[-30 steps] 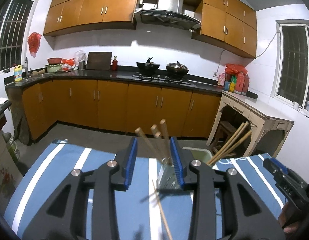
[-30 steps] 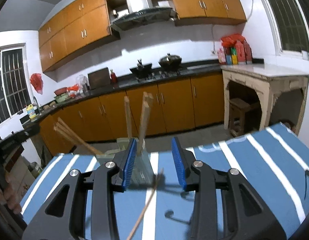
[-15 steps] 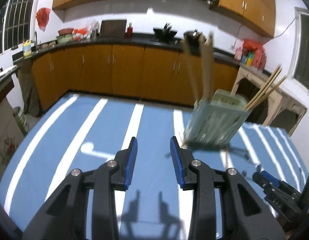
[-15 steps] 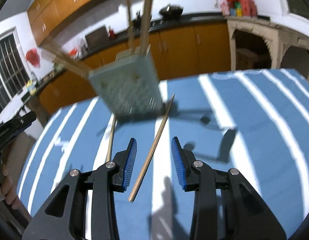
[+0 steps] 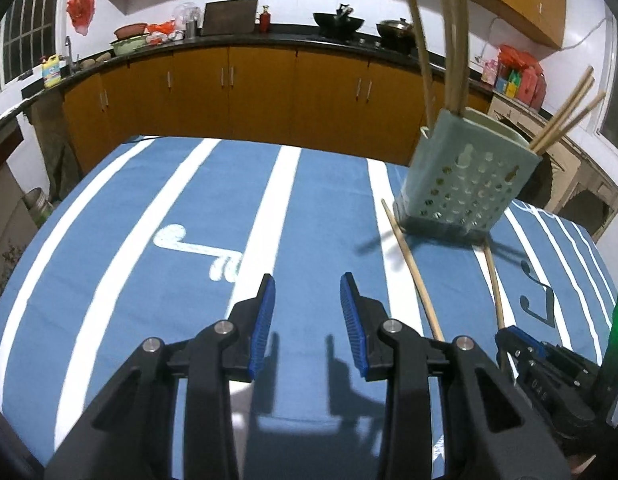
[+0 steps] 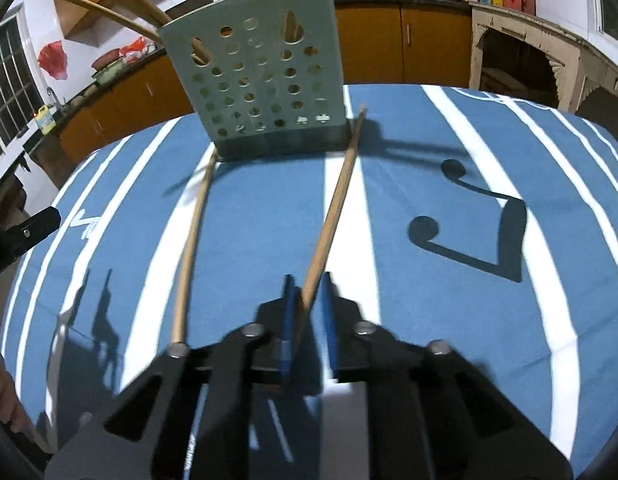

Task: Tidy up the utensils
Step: 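Move both tools back to the cloth and grasp the last chopstick each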

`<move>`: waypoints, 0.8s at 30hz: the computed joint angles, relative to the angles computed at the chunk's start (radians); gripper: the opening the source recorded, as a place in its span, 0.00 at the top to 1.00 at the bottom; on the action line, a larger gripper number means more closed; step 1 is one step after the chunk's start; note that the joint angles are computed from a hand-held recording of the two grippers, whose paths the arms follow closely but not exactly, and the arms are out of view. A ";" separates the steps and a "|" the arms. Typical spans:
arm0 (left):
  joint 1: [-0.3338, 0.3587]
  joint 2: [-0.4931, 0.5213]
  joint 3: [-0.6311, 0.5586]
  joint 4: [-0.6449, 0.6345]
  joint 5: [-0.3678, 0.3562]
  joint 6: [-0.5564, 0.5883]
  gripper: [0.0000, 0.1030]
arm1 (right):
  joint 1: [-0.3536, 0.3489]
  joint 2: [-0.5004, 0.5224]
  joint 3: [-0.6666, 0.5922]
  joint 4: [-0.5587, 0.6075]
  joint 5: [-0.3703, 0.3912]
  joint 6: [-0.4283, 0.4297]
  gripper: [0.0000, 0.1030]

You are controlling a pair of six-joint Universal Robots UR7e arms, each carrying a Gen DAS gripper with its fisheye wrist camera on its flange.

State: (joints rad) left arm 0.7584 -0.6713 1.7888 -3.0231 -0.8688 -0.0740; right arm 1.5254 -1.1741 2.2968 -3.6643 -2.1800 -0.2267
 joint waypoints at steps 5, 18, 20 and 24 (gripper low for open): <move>-0.017 0.028 -0.003 0.023 -0.048 0.014 0.66 | -0.055 -0.071 0.049 -0.030 0.014 0.021 0.92; -0.055 0.158 -0.095 0.168 -0.086 -0.038 0.67 | -0.148 -0.192 0.124 -0.063 0.032 0.042 0.92; -0.056 0.173 -0.103 0.167 -0.067 -0.042 0.67 | -0.147 -0.192 0.124 -0.057 0.045 0.036 0.92; -0.057 0.181 -0.099 0.140 -0.037 -0.011 0.88 | -0.136 -0.183 0.118 -0.041 0.058 0.013 0.92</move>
